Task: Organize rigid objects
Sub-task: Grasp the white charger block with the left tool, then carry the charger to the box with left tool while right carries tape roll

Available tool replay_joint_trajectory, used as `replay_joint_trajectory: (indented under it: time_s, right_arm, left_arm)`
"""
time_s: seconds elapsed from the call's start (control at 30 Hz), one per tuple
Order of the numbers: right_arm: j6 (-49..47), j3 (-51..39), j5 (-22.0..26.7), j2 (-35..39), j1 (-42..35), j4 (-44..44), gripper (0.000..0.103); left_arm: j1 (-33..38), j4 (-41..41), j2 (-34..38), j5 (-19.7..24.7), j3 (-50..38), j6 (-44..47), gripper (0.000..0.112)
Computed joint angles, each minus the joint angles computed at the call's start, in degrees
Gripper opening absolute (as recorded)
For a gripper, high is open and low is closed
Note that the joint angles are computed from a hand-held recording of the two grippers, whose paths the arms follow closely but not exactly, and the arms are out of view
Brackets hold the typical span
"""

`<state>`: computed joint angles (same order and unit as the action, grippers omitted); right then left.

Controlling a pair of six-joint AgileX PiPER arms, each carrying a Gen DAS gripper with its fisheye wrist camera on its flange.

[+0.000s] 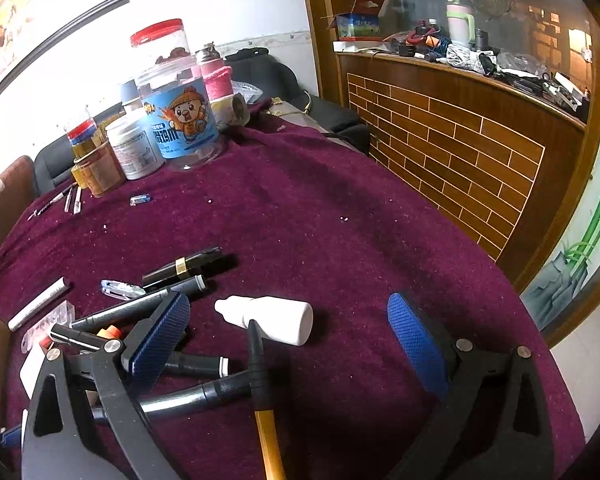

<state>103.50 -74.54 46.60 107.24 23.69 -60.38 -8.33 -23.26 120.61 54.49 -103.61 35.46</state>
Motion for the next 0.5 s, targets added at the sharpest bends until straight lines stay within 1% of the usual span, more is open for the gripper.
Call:
replay_joint_trajectory:
  time_s: [0.07, 0.13, 0.2, 0.3, 0.33, 0.37, 0.43, 0.47, 0.5]
  right_arm:
    - [-0.07, 0.14, -0.61, 0.02, -0.26, 0.34, 0.100]
    - [0.46, 0.98, -1.80, -0.38, -0.72, 0.53, 0.100]
    - [1.72, 2.45, -3.89, -1.19, -1.62, 0.66, 0.100]
    - [4.95, 5.07, -7.12, -2.64, -3.39, 1.14, 0.100]
    - [6.15, 6.20, -8.55, -3.34, -4.09, 1.29, 0.100]
    - [5.34, 7.10, -10.36, -4.22, -4.84, 2.87, 0.100]
    - [0.31, 9.94, -16.51, -7.53, -5.55, 8.16, 0.097]
    - [-0.80, 12.46, -20.05, -10.17, -4.67, 8.78, 0.097]
    - [-4.20, 13.99, -21.30, -12.42, -2.61, 10.40, 0.097]
  left_arm:
    - [3.27, -4.81, -1.02, 3.11, 0.65, 2.40, 0.041]
    - [5.93, -8.10, -3.40, 4.34, 3.23, 4.71, 0.041]
    - [10.07, -13.00, -6.54, 6.09, 6.45, 8.68, 0.041]
    - [15.37, -17.85, -9.14, 9.34, 8.45, 12.68, 0.041]
    - [17.18, -18.91, -9.75, 10.60, 8.69, 13.81, 0.041]
    - [18.00, -19.31, -9.91, 11.17, 8.54, 14.15, 0.041]
    - [20.69, -20.34, -10.67, 12.45, 8.78, 16.16, 0.041]
    - [21.81, -20.72, -11.03, 12.55, 9.15, 17.12, 0.041]
    - [22.94, -21.09, -10.96, 12.86, 8.99, 17.72, 0.041]
